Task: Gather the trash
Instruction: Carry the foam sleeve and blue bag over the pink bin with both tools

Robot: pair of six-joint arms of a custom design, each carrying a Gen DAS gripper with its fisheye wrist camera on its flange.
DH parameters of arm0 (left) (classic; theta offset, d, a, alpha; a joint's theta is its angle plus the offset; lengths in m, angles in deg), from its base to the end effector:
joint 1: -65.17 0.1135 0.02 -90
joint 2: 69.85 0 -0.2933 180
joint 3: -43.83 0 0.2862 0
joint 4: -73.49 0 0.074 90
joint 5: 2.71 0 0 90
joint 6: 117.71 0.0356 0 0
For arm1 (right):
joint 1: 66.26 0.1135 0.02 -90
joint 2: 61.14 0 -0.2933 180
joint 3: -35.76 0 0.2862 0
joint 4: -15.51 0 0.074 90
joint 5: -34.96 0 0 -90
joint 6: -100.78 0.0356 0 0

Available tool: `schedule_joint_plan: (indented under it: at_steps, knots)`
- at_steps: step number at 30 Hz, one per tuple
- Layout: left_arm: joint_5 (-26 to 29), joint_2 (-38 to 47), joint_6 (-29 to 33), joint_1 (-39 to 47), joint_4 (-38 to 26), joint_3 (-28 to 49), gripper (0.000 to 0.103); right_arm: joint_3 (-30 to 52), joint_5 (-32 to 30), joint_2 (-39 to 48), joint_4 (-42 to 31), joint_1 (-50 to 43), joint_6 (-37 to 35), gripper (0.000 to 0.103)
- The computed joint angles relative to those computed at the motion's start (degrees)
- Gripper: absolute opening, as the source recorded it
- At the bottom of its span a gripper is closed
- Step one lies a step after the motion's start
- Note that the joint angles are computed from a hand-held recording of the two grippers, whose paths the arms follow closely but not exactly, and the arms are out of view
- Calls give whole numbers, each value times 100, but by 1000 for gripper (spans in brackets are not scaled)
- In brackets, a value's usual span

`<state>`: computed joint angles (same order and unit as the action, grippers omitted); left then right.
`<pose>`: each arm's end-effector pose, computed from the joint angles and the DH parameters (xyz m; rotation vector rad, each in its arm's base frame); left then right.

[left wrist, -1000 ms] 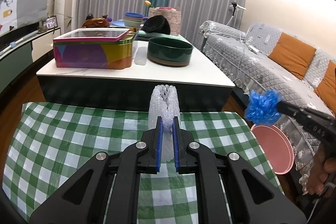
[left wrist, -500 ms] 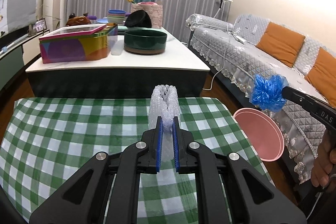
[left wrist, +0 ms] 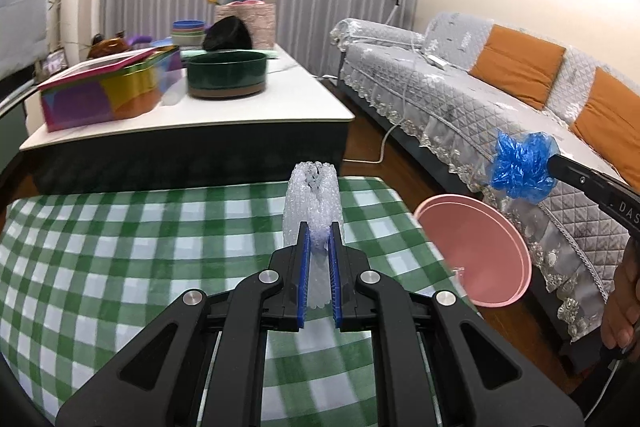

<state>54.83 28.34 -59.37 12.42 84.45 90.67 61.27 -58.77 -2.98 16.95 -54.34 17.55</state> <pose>0.2088 -0.2430 0.1129 0.1084 2.1535 -0.2027 0.1951 0.0436 0.1515 -0.1344 2.1211 0.2627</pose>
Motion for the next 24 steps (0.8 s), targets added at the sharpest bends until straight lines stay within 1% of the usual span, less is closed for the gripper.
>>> schedule_joint_plan:
  at_steps: [8,14,24]
  knots:
    - [104,572,95,-163,-53,687,9,-186,-414,-312,-180,-787,-356,1]
    - [141,882,130,-282,-163,1102,9,-236,-900,-374,-287,-1606,-604,1]
    - [276,1246,178,-374,-485,1741,9,-164,-1341,-73,-103,-2380,-767,1]
